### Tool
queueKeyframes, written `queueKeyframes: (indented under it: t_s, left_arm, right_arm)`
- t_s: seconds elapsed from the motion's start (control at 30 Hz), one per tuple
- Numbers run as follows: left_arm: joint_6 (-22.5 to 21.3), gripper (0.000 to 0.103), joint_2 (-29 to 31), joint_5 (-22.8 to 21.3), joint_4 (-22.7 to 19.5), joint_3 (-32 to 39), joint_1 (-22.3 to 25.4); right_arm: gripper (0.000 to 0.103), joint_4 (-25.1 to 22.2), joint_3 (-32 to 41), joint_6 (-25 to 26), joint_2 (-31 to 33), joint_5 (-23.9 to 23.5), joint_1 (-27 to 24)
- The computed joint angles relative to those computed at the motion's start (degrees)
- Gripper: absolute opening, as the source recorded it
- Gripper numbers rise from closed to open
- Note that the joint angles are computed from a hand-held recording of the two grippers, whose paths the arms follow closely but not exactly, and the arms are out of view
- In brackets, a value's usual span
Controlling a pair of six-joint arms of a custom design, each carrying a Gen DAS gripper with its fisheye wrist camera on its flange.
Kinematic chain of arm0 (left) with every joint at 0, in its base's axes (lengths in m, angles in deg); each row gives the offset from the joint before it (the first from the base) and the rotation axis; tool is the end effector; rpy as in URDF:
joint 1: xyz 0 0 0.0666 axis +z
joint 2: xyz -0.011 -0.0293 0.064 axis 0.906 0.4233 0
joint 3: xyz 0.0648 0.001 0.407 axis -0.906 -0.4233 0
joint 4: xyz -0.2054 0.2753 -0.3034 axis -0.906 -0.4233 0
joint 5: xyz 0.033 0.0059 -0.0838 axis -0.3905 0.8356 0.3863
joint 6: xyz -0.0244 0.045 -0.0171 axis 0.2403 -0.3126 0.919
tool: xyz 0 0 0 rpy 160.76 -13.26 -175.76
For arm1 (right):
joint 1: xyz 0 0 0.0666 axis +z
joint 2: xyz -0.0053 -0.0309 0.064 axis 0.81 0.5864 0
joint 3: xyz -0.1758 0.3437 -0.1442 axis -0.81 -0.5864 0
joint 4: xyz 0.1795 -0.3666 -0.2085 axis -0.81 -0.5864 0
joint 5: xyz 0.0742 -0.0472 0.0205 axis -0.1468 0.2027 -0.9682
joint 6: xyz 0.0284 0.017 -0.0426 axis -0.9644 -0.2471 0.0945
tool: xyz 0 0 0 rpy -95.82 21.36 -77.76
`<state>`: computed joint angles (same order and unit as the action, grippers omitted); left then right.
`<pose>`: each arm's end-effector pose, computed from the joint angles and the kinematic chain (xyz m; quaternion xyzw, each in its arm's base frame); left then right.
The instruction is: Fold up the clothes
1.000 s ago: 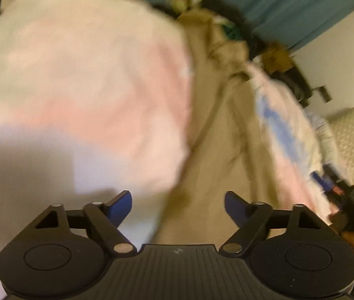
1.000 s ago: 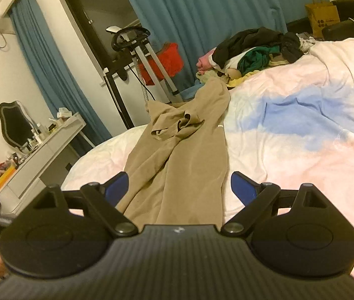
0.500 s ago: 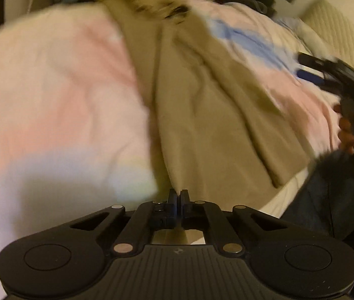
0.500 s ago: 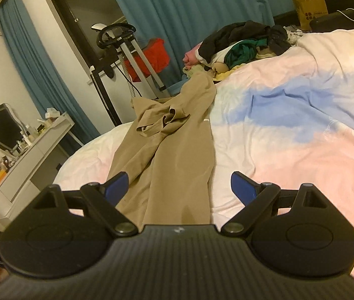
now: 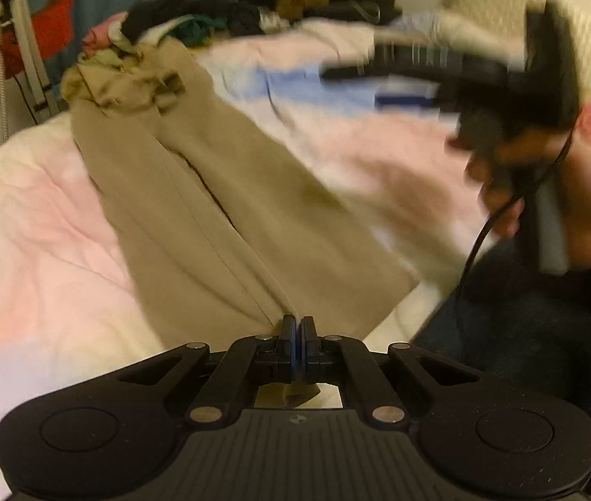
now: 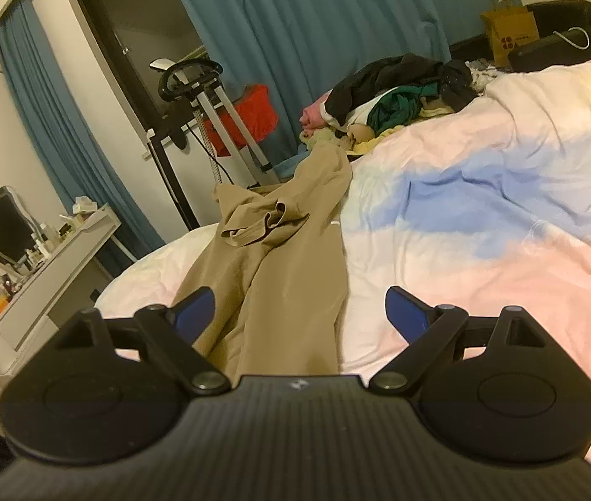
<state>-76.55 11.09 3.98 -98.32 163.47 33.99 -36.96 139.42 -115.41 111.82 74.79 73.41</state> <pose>0.5299 -0.3249 0.5444 0.3601 0.8901 -0.1209 0.2518 0.5516 0.1883 0.4955 0.1355 0.8261 0.1962 0.5106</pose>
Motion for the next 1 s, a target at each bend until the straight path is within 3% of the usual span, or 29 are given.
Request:
queueKeyframes:
  t_s: [0.13,0.2,0.27,0.37,0.47,0.6,0.7,0.73,0.8,1.0]
  left_arm:
    - [5.0,0.004,3.8,-0.7,-4.0,1.4,-0.2]
    - [6.5,0.016,4.7,0.4,-4.8,2.5,0.1]
    - [8.3,0.045,4.5,1.1,-3.6,2.8,0.3]
    - [13.3,0.059,3.0,2.6,1.2,2.5,1.1]
    - [19.6,0.072,2.7,0.4,7.5,3.8,1.4]
    - [25.9,0.081,3.8,-6.4,16.9,6.3,1.0]
    - [27.5,0.084,4.0,-12.4,22.8,5.8,0.4]
    - [27.3,0.085,3.9,-13.8,24.3,5.1,0.3]
    - [26.3,0.085,3.3,-15.5,26.0,3.3,0.6]
    - [23.7,0.085,2.2,-18.8,27.9,-0.9,3.0]
  right_arm:
    - [0.09,0.5,-0.2,1.0,-0.3,1.0,0.2]
    - [0.09,1.0,-0.2,1.7,-0.3,1.3,0.3]
    - [0.09,1.7,-0.4,2.5,-0.6,1.6,0.5]
    - [0.09,3.9,-1.2,3.6,-1.2,2.0,0.7]
    - [0.09,6.4,-2.0,5.1,-1.7,3.2,0.8]
    - [0.089,9.4,-2.6,7.7,-1.7,3.4,0.7]
    - [0.088,10.5,-2.6,9.4,-1.3,2.5,0.6]
    - [0.083,10.7,-2.5,10.2,-1.1,2.1,0.5]
    - [0.075,9.3,-0.4,12.7,0.7,0.4,0.3]
    - [0.075,4.5,16.3,19.1,14.6,-4.9,-0.4]
